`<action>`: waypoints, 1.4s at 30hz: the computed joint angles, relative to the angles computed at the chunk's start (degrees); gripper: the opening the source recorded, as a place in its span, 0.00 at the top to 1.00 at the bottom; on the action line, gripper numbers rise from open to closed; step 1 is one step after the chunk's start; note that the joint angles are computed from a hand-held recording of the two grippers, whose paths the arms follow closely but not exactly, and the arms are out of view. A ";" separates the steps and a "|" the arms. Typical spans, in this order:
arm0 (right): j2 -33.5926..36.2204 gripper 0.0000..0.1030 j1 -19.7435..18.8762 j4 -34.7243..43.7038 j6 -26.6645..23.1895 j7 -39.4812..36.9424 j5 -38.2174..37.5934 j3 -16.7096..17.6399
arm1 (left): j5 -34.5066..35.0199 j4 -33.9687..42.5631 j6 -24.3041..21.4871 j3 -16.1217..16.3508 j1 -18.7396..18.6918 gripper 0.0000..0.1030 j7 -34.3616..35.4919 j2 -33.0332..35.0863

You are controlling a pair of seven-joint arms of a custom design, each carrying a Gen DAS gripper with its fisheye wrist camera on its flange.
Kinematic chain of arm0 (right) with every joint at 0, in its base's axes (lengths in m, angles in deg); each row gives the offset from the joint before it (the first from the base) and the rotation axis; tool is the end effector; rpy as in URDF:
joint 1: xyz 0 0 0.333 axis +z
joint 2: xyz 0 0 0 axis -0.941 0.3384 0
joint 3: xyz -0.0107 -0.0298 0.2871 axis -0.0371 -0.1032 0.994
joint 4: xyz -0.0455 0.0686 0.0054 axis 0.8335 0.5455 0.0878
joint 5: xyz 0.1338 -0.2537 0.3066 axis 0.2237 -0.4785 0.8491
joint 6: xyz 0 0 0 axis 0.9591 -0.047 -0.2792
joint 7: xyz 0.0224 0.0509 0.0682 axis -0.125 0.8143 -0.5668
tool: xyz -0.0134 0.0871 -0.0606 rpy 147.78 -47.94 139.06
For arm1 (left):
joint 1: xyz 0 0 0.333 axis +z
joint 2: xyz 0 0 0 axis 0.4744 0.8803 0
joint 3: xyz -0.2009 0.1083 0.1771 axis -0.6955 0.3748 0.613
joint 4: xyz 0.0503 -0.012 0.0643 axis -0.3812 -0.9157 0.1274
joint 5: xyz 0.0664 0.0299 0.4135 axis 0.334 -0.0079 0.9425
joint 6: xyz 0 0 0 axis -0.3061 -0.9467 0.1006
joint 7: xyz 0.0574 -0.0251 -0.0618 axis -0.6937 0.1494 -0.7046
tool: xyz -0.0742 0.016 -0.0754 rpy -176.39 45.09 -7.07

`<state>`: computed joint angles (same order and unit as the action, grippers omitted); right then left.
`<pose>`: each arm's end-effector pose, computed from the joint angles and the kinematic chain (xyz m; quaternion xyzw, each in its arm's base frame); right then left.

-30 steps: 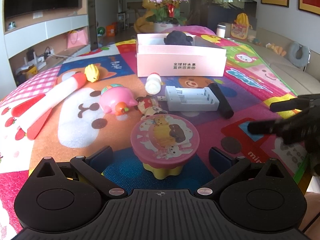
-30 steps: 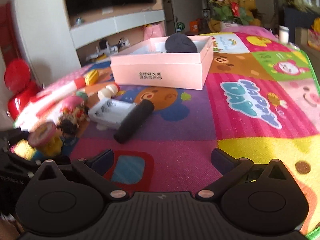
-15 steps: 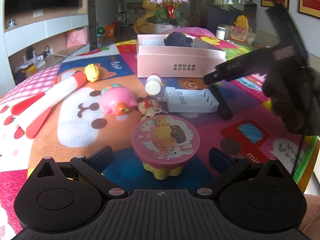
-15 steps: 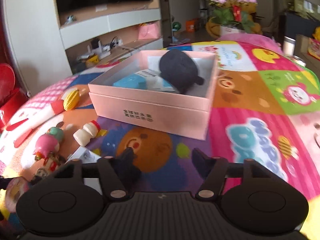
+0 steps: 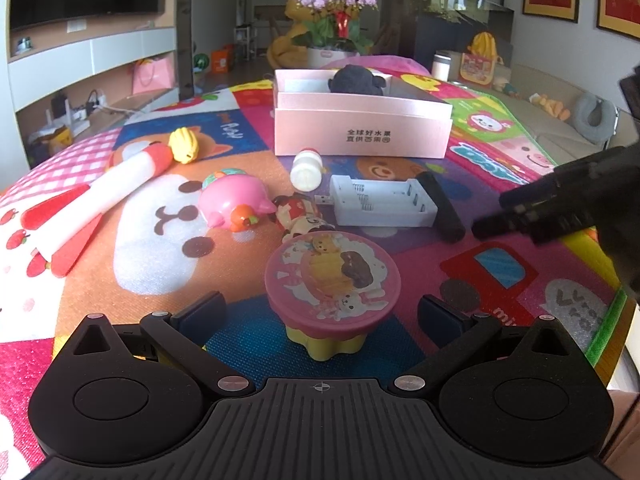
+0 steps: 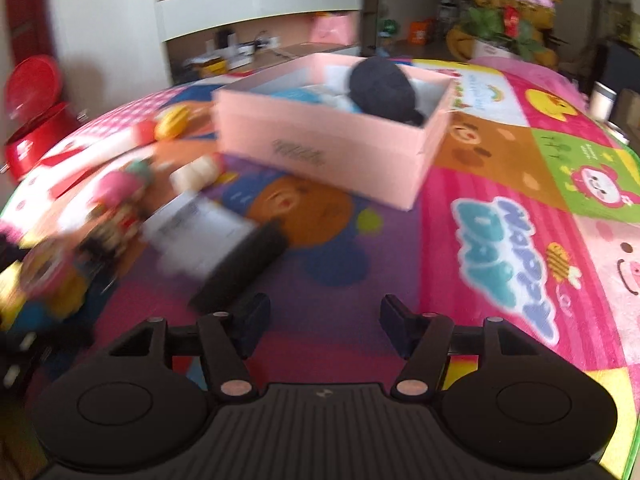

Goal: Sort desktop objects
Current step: 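Push the black cylinder and white battery charger together with the right tool, then grasp the black foam cylinder with the right tool and drop it into the pink box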

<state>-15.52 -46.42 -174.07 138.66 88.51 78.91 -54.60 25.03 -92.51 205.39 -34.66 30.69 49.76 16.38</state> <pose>0.4616 0.1524 0.4314 -0.8276 0.4174 -0.1695 0.3349 0.3717 -0.1905 0.3985 -0.6186 0.6544 -0.3313 0.2817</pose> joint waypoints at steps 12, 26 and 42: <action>4.97 0.26 14.86 3.14 10.20 -25.93 18.15 -7.20 | 0.90 0.19 -0.84 -0.18 -0.01 0.00 -0.31 -0.05; 5.41 0.28 3.42 1.27 12.65 0.52 6.62 5.67 | 1.18 0.20 -0.87 0.07 -0.23 0.00 -0.51 -0.05; -8.67 0.28 -1.30 -10.63 13.67 18.59 -7.86 8.35 | 1.02 -1.19 0.57 -4.85 3.21 0.36 -4.37 -5.13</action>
<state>-24.19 -47.73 -184.70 152.33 107.10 71.05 -46.25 26.06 -93.70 205.95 -39.51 33.91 45.38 11.25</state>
